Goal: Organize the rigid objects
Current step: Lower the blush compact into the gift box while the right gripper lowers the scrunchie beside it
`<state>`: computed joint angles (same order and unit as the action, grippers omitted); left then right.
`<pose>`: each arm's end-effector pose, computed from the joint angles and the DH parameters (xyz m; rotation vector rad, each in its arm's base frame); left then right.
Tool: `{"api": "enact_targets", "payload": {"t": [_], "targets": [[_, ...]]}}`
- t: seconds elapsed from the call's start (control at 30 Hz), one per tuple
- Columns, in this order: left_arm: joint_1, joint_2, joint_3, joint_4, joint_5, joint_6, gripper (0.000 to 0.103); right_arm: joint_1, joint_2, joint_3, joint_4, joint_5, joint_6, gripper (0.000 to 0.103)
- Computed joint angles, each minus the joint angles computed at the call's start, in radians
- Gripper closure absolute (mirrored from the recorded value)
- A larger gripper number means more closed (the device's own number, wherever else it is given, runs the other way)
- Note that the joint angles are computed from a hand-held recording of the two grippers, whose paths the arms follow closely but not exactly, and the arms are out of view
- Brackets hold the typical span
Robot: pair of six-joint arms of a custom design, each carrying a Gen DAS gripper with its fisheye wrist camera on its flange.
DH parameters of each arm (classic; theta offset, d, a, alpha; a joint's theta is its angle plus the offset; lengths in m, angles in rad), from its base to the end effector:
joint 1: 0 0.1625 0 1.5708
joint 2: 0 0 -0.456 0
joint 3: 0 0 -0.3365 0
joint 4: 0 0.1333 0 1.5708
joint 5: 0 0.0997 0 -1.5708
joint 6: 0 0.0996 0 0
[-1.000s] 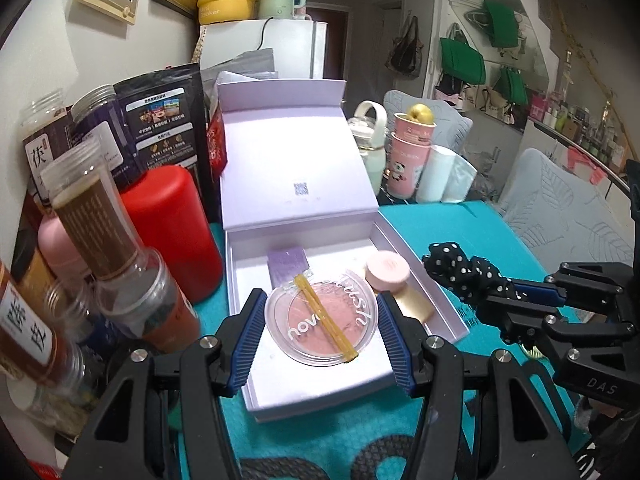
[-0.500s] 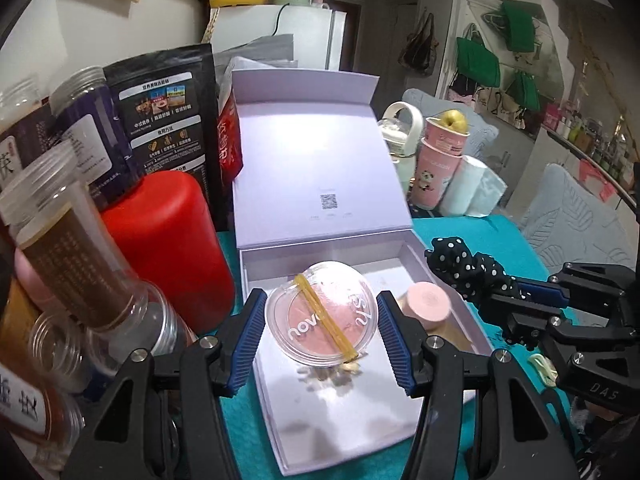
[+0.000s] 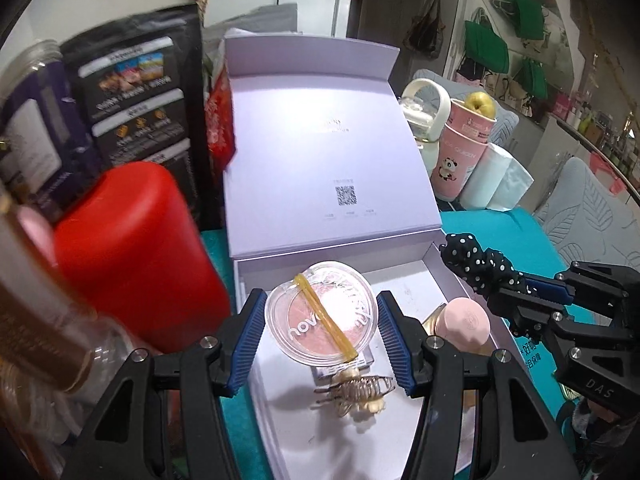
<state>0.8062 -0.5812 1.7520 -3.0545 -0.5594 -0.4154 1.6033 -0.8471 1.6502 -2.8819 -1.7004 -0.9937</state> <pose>-0.2744 -0.6005 0.0833 0.1990 2.2692 -0.9965 0.1422 -0.6665 0.2243 1.3058 -2.4117 0.5490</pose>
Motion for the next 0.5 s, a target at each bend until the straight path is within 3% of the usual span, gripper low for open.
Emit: {"api": "enact_targets", "payload": {"t": [0.17,0.5], "targets": [[0.026,0.024,-0.042,0.015,-0.031,0.002,0.048,-0.007,0.032,0.009,-0.128,-0.051,-0.053,0.086],[0.061,0.055,-0.102,0.088,-0.074,0.008,0.048,-0.017,0.079,-0.038,-0.103,-0.117,-0.038,0.086]]}}
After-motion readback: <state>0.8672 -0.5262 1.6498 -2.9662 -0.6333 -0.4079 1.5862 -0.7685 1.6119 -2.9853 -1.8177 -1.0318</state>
